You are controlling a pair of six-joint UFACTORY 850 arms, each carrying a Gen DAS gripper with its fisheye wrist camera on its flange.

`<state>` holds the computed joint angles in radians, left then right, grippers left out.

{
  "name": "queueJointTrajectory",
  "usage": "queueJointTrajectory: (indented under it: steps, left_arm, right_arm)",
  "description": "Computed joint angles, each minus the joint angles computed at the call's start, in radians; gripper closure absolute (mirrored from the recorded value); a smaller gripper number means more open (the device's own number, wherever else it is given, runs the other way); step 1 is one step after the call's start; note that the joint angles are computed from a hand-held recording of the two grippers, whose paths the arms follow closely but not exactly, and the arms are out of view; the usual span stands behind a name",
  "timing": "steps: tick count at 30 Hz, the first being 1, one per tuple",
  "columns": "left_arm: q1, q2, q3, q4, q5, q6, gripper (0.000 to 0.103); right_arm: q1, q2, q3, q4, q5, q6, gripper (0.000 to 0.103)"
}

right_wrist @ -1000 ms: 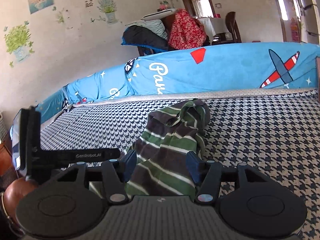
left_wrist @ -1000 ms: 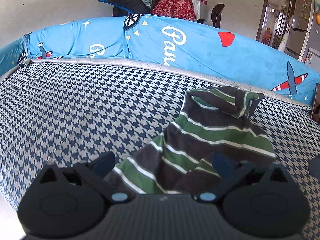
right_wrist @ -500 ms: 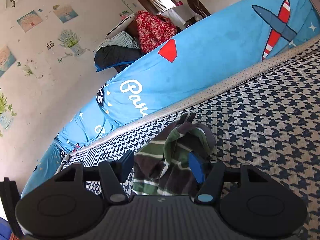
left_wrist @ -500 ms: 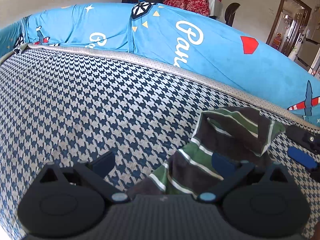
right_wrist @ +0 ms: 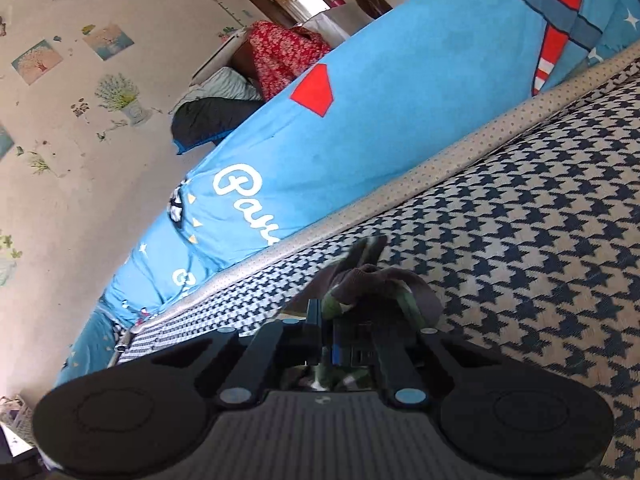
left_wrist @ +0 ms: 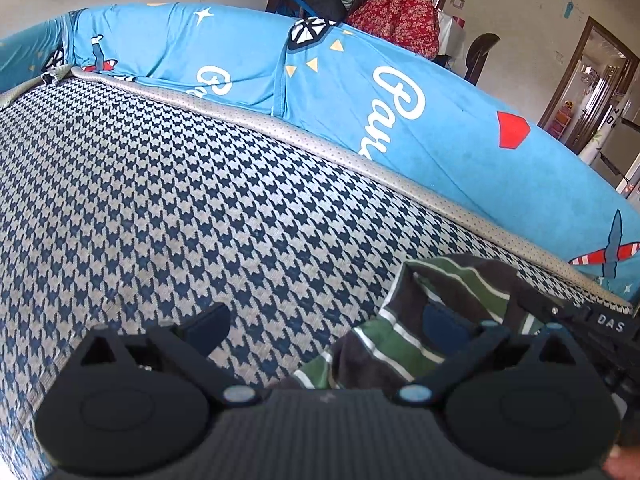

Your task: Fold clothes

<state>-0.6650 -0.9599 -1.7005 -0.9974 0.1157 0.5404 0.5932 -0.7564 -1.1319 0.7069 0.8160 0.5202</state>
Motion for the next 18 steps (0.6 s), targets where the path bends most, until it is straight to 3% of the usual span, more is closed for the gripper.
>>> queueJointTrajectory:
  steps: [6,11,18]
  left_arm:
    - [0.016,0.028,0.029,0.131,0.052,-0.167,0.000]
    - [0.025,0.034,0.038,0.262,0.047,-0.310,0.000]
    - [0.023,0.029,0.032,0.381,0.029,-0.401,0.000]
  right_arm:
    - [0.042,0.026,0.009,-0.202,0.027,-0.105,0.097]
    - [0.108,-0.010,-0.066,-0.176,-0.082,-0.356,0.097]
    - [0.128,-0.069,-0.145,-0.192,-0.214,-0.457,0.097]
